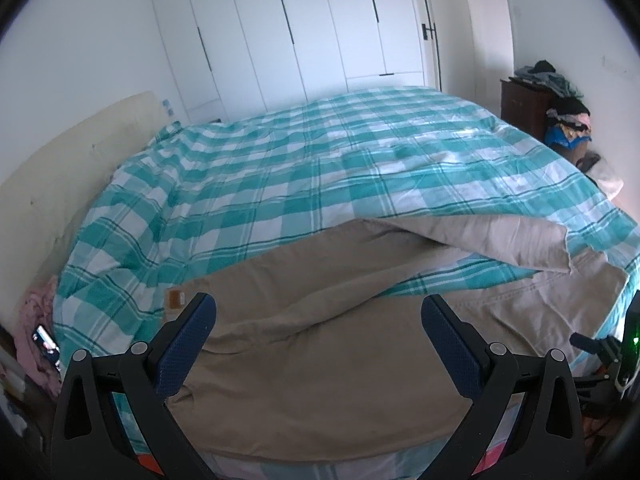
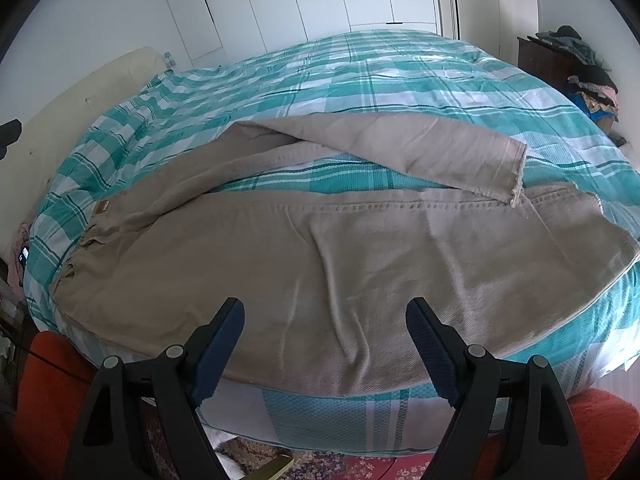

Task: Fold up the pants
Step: 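Open the right tool and withdraw it above the trousers, then move the right tool back down toward the trousers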

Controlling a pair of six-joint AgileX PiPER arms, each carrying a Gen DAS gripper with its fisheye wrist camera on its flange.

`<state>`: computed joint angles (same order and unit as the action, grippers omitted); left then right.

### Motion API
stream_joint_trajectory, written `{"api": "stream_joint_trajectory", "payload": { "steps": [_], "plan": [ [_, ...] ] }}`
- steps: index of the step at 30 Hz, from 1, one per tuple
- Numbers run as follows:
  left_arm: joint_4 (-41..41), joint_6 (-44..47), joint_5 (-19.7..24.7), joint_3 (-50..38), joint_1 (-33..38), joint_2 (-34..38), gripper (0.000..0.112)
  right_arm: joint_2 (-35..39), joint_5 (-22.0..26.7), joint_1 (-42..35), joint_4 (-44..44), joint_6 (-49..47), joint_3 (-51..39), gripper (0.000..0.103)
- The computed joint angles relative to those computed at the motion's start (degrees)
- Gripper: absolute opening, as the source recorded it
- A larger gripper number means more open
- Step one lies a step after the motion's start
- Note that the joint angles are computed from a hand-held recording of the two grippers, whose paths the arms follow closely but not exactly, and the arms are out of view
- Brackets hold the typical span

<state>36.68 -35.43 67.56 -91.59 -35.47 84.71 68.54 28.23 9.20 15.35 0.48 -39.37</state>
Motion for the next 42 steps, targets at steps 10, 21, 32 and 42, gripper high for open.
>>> {"api": "stream_joint_trajectory", "payload": {
  "steps": [10,21,32,42],
  "plan": [
    [-7.88,1.61,-8.14,7.79,7.22,2.39,0.102,1.52,-0.42,-1.04,3.37,-3.02,0.19,0.083],
    [-9.47,-2.07,-28.70,16.34,17.59,15.43,0.102,15.71,8.60,-18.88,37.39,-34.17,-12.53,0.084],
    [-15.79,0.98,-35.11,19.88,21.51,23.06,0.103,40.03,6.84,-25.10,63.37,-43.94,-22.28,0.084],
    [-17.16,2.34,-34.89,19.66,21.94,23.39,0.103,41.28,-5.96,-25.53,65.67,-31.80,-23.15,0.007]
  ]
}}
